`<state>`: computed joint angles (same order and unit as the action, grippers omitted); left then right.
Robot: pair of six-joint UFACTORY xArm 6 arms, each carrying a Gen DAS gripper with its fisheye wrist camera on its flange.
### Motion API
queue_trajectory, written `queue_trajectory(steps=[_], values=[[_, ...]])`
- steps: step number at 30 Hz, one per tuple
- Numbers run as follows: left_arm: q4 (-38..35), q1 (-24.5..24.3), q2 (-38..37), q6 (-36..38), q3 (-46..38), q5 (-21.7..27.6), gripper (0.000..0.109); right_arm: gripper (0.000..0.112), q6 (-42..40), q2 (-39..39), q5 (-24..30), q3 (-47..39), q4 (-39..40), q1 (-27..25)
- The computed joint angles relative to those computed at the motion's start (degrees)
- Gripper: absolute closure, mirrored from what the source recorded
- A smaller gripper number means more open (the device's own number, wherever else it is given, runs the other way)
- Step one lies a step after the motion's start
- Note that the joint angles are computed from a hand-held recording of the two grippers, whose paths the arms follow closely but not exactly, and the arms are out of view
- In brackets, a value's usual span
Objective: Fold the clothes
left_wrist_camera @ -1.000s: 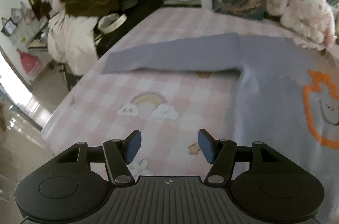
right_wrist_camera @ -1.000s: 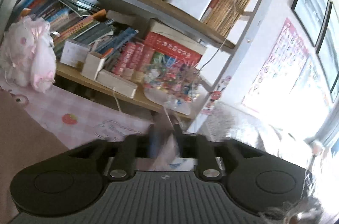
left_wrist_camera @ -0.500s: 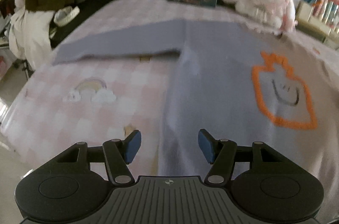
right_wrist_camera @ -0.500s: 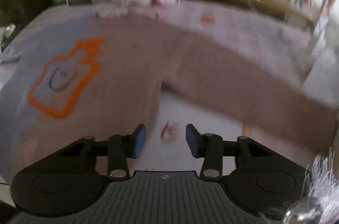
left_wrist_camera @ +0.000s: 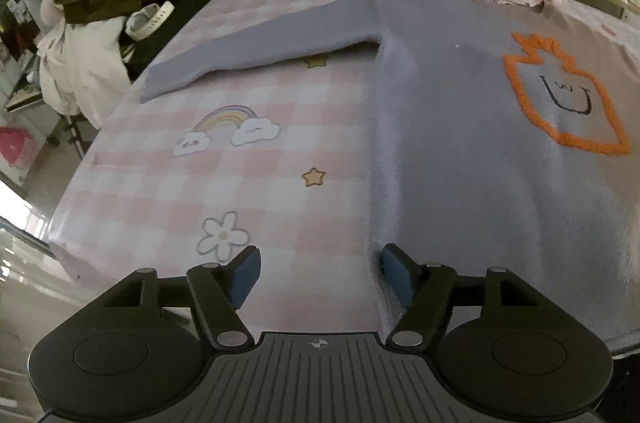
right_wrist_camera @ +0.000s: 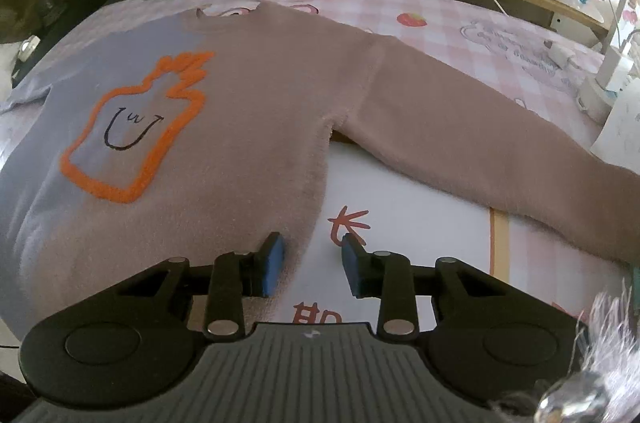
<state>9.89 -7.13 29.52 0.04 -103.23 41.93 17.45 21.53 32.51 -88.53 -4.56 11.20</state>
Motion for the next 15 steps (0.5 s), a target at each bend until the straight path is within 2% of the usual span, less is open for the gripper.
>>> queue_trajectory(steps=[3,5,8,10,11,12,13,15], values=[[2.7,-0.3,0.4,-0.5,-0.8,1.0,0.038,0.089,-2.5,0.9,0.4,-1.3,1.9,-0.1],[2.7,-0.1,0.4,-0.7,-0.3,-0.4,0.039,0.092,-3.2,1.4,0.8,-2.0,3.0,-0.1],[-4.3,0.3,1.3,0.2,-1.2,-2.7,0.039,0.1,-3.8,2.1,0.9,-3.0,3.5,0.1],[-7.8,0.1,3.1,1.3,-3.6,-2.0,0.04,0.101,-3.9,2.8,1.0,-3.9,3.1,0.3],[-8.8,0.0,4.2,2.0,-5.2,-0.9,0.049,0.101,-3.8,3.2,1.0,-4.4,2.7,0.4],[-10.1,-0.1,5.7,3.1,-7.3,0.9,0.064,0.102,-3.7,3.6,0.9,-4.9,2.2,0.5],[-11.8,-0.1,6.7,4.3,-8.6,1.3,0.07,0.102,-3.3,4.1,0.7,-5.3,1.9,0.5],[-15.4,-0.1,9.0,5.5,-12.2,2.7,0.093,0.102,-2.8,5.5,1.0,-7.2,1.0,0.7]])
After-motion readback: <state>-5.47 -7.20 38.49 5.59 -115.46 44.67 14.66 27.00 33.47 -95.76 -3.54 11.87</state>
